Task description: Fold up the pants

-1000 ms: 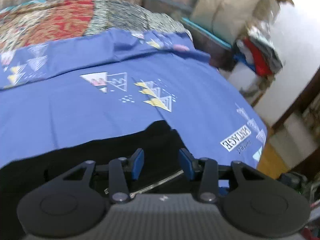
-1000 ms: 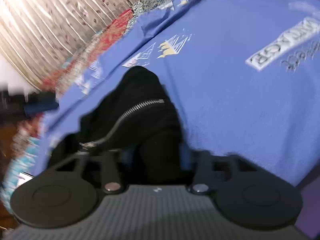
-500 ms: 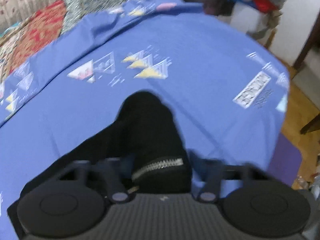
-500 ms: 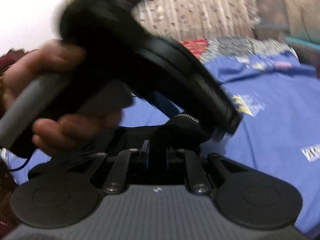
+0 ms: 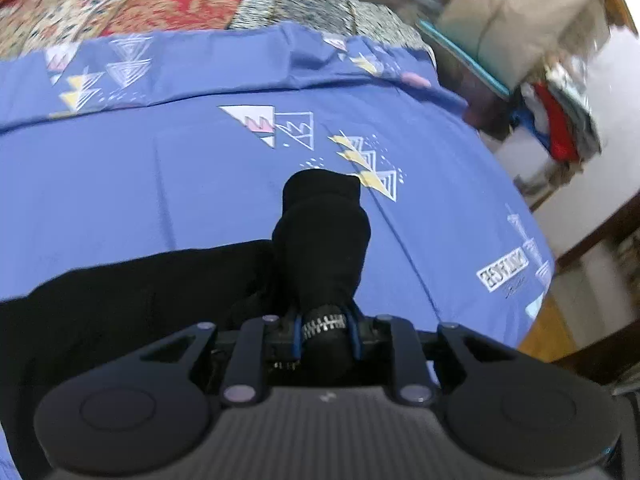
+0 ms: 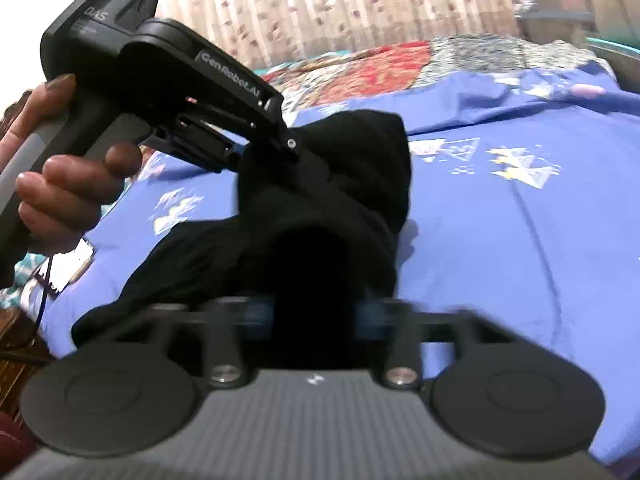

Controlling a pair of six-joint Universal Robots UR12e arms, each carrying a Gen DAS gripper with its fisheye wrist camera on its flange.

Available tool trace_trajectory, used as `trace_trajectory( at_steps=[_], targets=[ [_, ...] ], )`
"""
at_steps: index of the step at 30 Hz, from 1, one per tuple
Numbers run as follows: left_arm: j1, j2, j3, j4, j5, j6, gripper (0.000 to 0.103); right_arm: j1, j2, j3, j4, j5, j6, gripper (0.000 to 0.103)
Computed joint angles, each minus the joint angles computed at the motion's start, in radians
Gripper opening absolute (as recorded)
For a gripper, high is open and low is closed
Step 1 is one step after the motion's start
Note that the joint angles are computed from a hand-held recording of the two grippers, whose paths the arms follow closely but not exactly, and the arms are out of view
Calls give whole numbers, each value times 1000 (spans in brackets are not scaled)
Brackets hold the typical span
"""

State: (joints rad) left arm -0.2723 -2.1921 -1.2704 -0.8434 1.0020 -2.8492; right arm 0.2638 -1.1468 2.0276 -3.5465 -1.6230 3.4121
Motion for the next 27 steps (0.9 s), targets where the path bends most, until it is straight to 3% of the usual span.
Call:
trace_trajectory(
  at_steps=[5, 11, 20, 22, 24, 27],
  targets=[
    [53, 22, -49, 104, -75, -91, 19, 30, -1, -21, -45, 21, -104, 14],
    [127, 50, -128, 247, -104, -210, 19, 50, 25, -111, 8, 124, -234, 14],
    [222, 55, -230, 327, -61, -376, 19, 94, 95, -257, 252, 272, -439, 14],
    [227, 49, -240, 315, -29, -382, 19, 93, 108, -290, 345, 301, -477, 19],
    [224, 36, -239, 277, 8, -389, 23, 95, 115, -315, 450, 311, -499, 33],
    [229, 25, -251, 283, 10, -425, 27, 83, 112, -334, 532, 345, -483, 36]
  ],
)
